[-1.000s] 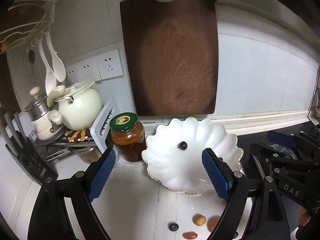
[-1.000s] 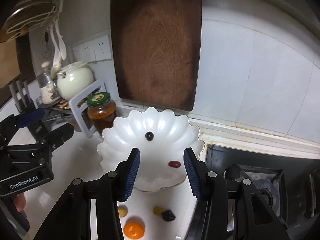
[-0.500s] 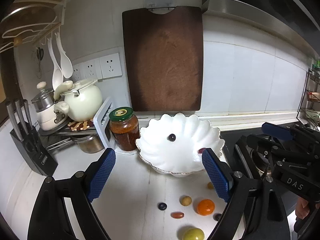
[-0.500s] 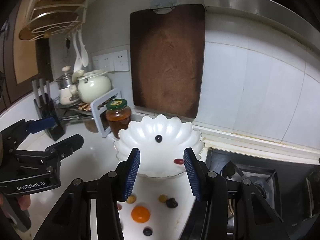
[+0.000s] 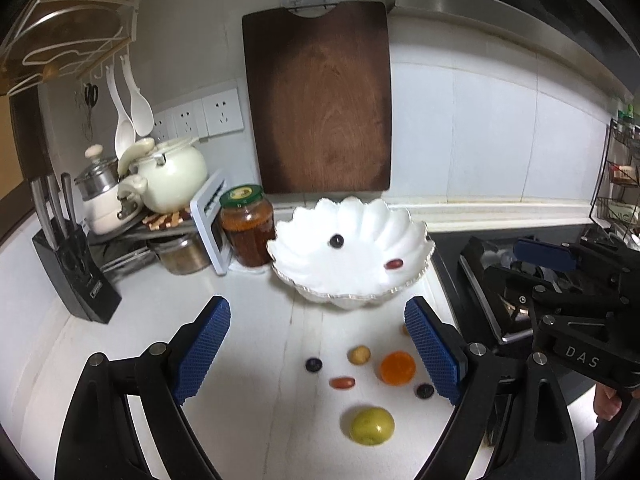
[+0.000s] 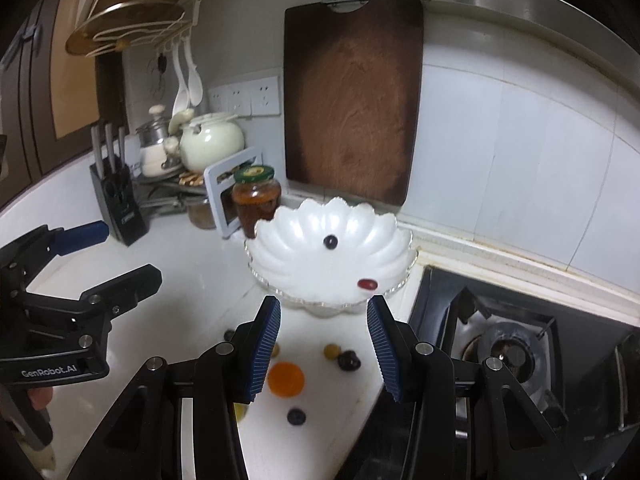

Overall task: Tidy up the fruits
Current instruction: 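Withdraw both open tools from the bowl back toward the remaining fruits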

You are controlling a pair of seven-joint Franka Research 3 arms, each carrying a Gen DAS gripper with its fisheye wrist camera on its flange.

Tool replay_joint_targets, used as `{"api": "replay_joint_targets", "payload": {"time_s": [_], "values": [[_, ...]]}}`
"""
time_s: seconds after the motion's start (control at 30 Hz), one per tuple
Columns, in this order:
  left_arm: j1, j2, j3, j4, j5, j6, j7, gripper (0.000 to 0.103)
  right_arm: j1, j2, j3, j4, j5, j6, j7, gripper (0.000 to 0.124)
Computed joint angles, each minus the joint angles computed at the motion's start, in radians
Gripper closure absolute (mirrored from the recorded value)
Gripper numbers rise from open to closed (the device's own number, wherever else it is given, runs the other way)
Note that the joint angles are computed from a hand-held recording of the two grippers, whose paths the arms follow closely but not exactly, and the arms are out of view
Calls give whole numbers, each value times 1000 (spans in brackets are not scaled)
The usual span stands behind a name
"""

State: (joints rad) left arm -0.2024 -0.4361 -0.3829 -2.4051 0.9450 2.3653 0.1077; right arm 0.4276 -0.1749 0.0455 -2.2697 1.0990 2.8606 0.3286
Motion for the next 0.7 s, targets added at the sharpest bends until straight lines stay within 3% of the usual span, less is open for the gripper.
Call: {"api": "replay_joint_targets", "payload": {"time_s": [0.23, 0.7], "values": [[-32, 18, -15, -5, -30, -38, 1, 13, -9, -23, -12, -35, -19, -54, -16, 77], [-68, 58, 2, -43, -87, 11, -5, 13, -43, -12, -8, -77, -113, -143, 55, 77]]}}
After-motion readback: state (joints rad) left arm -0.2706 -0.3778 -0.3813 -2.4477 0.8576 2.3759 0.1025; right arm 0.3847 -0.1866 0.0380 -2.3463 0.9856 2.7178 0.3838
